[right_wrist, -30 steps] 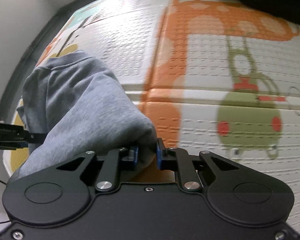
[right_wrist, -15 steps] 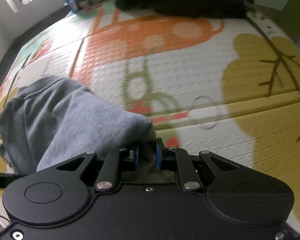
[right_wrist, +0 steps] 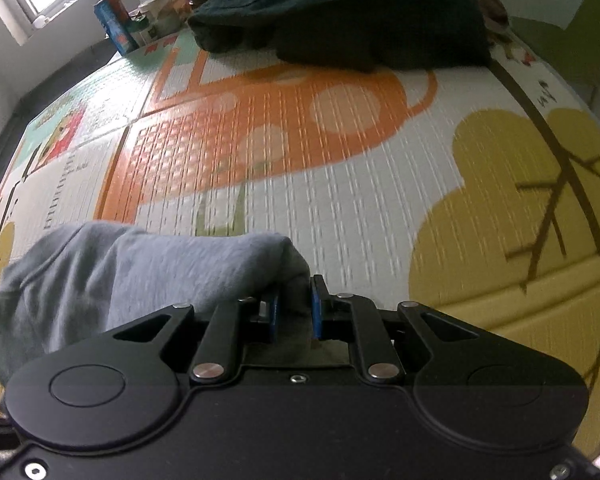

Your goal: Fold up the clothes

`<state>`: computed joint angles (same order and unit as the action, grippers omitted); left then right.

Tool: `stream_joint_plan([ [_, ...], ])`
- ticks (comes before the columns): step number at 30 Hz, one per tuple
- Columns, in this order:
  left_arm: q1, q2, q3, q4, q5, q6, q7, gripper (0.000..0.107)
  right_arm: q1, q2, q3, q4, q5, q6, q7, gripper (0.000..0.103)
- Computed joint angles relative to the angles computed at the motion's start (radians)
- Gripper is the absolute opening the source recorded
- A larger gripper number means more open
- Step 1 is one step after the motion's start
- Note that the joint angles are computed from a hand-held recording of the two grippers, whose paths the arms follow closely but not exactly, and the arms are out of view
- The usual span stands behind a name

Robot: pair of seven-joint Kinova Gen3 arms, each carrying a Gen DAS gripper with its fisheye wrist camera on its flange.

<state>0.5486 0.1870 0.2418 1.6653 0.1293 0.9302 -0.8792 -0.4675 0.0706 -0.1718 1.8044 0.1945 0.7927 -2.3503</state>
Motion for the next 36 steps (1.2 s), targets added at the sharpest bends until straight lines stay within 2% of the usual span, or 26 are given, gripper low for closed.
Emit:
stream_joint_plan([
  [7,0.05,0.063,0.003,-0.088,-0.049,0.043,0.027,0.04,0.028,0.073,0.021,-0.087,-0.051,0.01,0.116,0.014],
  [10,0.044,0.056,0.0,-0.09,-0.034,0.044,0.018,0.04,0.043,0.076,0.024,-0.102,-0.081,0.013,0.153,0.014],
  [16,0.026,0.002,0.004,-0.095,-0.03,0.073,-0.033,0.041,-0.001,-0.044,0.015,-0.073,0.063,0.048,0.038,0.021],
  [21,0.04,-0.058,0.009,-0.111,-0.094,0.064,-0.028,0.047,0.019,-0.162,-0.03,-0.058,0.014,0.073,0.06,0.021],
  [24,0.048,-0.068,0.012,-0.144,-0.159,0.046,-0.011,0.056,0.019,-0.19,-0.072,-0.079,-0.005,0.118,0.057,0.021],
  [28,0.071,-0.036,-0.006,-0.187,-0.28,0.062,0.086,0.059,0.001,-0.194,-0.118,-0.093,-0.04,0.16,0.053,0.021],
  [30,0.059,-0.016,-0.02,-0.188,-0.287,0.065,0.105,0.059,-0.02,-0.175,-0.148,-0.102,-0.019,0.19,0.016,0.021],
  [34,0.05,0.002,-0.035,-0.155,-0.307,0.089,0.121,0.056,-0.06,-0.142,-0.153,-0.094,-0.042,0.213,-0.027,0.019],
  [36,0.042,0.01,-0.035,-0.134,-0.293,0.094,0.116,0.055,-0.081,-0.135,-0.159,-0.082,-0.02,0.231,-0.072,0.018],
])
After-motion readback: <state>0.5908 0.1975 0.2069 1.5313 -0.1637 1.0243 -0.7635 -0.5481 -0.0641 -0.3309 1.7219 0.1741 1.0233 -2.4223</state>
